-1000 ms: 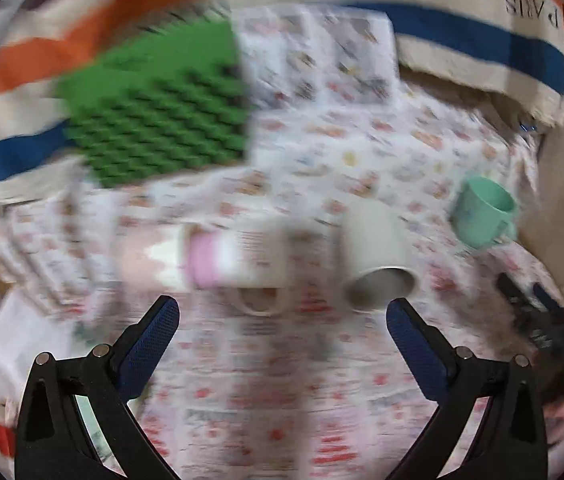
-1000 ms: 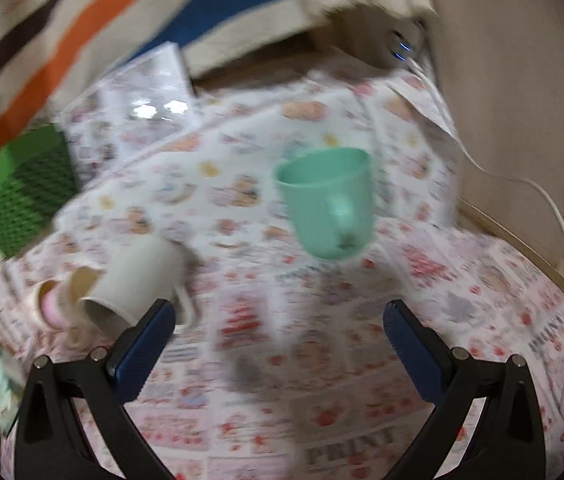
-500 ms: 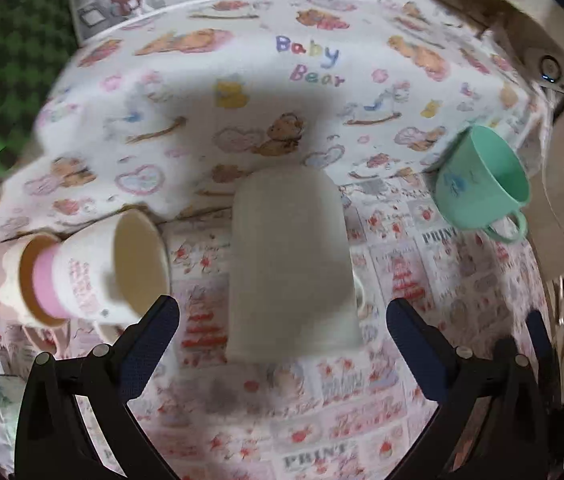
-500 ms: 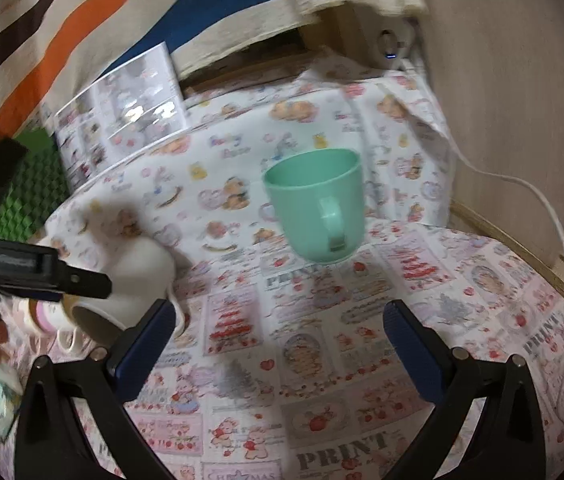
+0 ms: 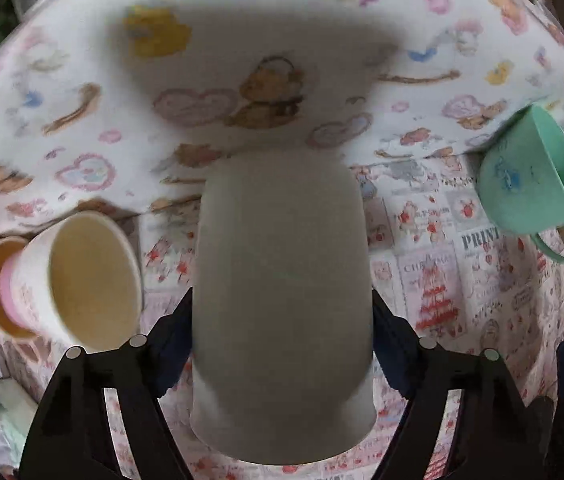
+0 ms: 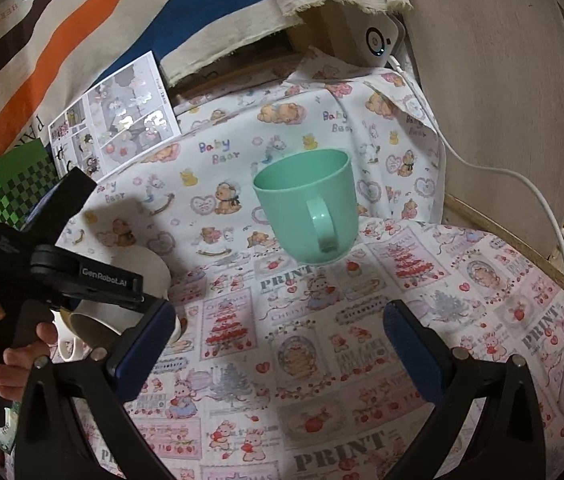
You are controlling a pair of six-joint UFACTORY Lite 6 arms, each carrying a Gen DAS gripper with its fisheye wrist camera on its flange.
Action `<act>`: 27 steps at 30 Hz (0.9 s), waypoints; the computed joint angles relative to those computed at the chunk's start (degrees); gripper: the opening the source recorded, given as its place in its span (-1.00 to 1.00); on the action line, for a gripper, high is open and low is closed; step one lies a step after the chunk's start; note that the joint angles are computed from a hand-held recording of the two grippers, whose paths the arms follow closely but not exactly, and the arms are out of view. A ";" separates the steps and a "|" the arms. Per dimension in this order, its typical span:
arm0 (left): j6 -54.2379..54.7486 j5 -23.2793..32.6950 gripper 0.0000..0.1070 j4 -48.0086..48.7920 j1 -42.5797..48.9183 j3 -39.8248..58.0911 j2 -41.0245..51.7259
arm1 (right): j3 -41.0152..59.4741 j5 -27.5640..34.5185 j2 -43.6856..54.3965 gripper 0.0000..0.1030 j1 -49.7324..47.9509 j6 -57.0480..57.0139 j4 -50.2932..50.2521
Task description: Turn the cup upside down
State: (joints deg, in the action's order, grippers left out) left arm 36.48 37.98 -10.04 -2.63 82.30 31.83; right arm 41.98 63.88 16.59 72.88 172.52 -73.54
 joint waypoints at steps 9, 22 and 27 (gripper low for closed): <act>9.99 -1.70 0.44 -7.60 8.27 -15.25 -19.47 | -0.02 -0.74 -0.04 1.00 -0.22 -0.34 -1.23; 49.47 2.23 0.44 -33.21 29.07 -34.56 -36.73 | 2.59 1.40 2.00 1.00 1.56 -3.11 -2.57; 66.16 4.52 0.44 -43.74 36.31 -40.01 -36.55 | 2.34 0.43 1.73 1.00 1.24 -2.99 -3.07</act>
State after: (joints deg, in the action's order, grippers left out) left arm 102.63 42.51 -53.78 33.68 42.29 -4.72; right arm 44.31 64.30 18.31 74.12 169.53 -76.61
